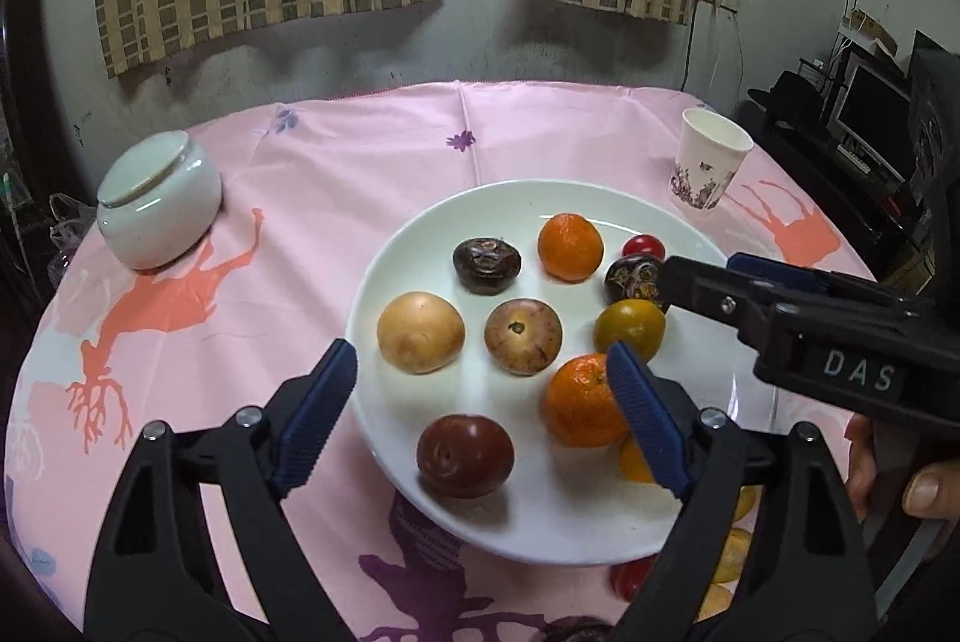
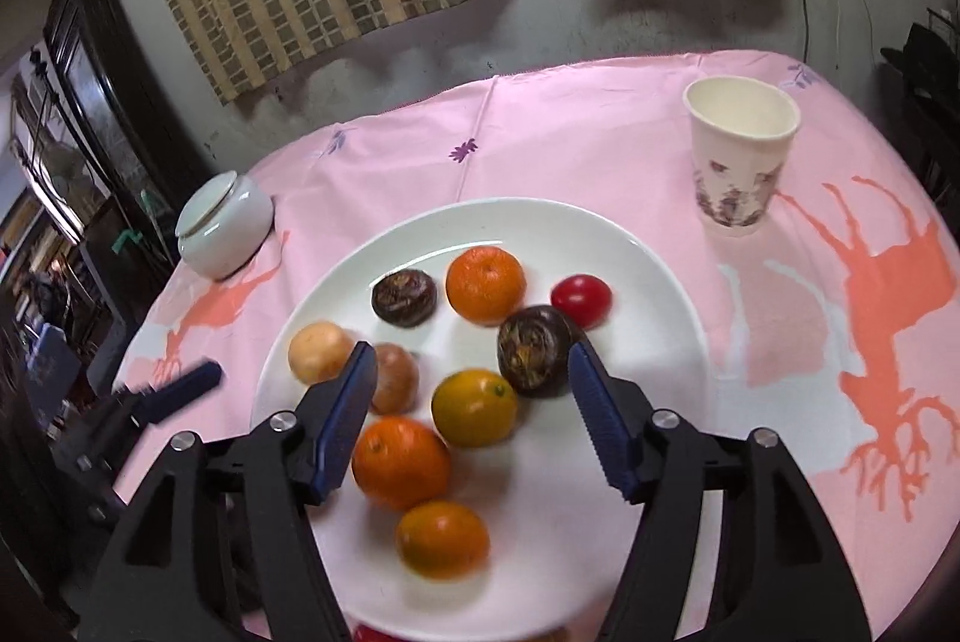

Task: Organize fruits
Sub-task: 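Carry both fruits onto the white plate and open both tools, then grasp another dark red plum with the right tool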

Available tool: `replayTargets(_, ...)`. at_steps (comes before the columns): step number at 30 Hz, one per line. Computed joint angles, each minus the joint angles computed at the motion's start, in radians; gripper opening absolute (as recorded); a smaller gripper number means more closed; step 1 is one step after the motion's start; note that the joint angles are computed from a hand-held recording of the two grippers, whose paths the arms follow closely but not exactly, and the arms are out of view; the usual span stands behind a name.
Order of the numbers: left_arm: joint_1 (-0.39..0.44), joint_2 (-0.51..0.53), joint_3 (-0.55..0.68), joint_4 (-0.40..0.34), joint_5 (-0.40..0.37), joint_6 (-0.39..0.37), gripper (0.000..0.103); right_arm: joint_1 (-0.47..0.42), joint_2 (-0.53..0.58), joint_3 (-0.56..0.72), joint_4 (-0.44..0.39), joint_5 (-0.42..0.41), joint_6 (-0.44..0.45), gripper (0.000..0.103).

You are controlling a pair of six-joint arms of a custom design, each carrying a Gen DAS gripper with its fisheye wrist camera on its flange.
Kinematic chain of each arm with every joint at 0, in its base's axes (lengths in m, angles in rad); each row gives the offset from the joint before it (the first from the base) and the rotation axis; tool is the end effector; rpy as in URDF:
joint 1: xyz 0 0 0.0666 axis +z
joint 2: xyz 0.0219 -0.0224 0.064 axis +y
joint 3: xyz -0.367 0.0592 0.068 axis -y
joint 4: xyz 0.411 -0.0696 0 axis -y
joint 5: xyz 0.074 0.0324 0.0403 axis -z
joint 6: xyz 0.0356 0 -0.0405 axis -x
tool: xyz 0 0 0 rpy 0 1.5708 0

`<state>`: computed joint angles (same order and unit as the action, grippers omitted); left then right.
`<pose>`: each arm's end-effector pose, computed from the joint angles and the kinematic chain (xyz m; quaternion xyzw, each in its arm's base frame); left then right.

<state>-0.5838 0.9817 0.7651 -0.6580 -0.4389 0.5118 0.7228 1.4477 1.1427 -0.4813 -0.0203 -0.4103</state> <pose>0.2951 -0.1773 0.3036 -0.0412 0.9196 0.0013 0.3908 0.3850 0.3400 0.3020 -0.1476 0.9121 0.2131 0.3175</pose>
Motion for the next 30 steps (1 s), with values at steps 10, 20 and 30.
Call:
replayTargets(10,-0.147,-0.219,-0.079,-0.164,-0.1,0.175,0.097,0.016,-0.269,-0.215,-0.058,0.023,-0.007,0.067)
replayTargets(20,-0.373,-0.305,-0.16,-0.341,-0.197,0.376,0.099,0.094,-0.466,-0.384,-0.088,0.039,-0.065,0.067)
replayTargets(30,-0.439,-0.301,-0.172,-0.384,-0.227,0.417,0.101,0.159,-0.493,-0.419,-0.12,0.043,-0.02,0.067)
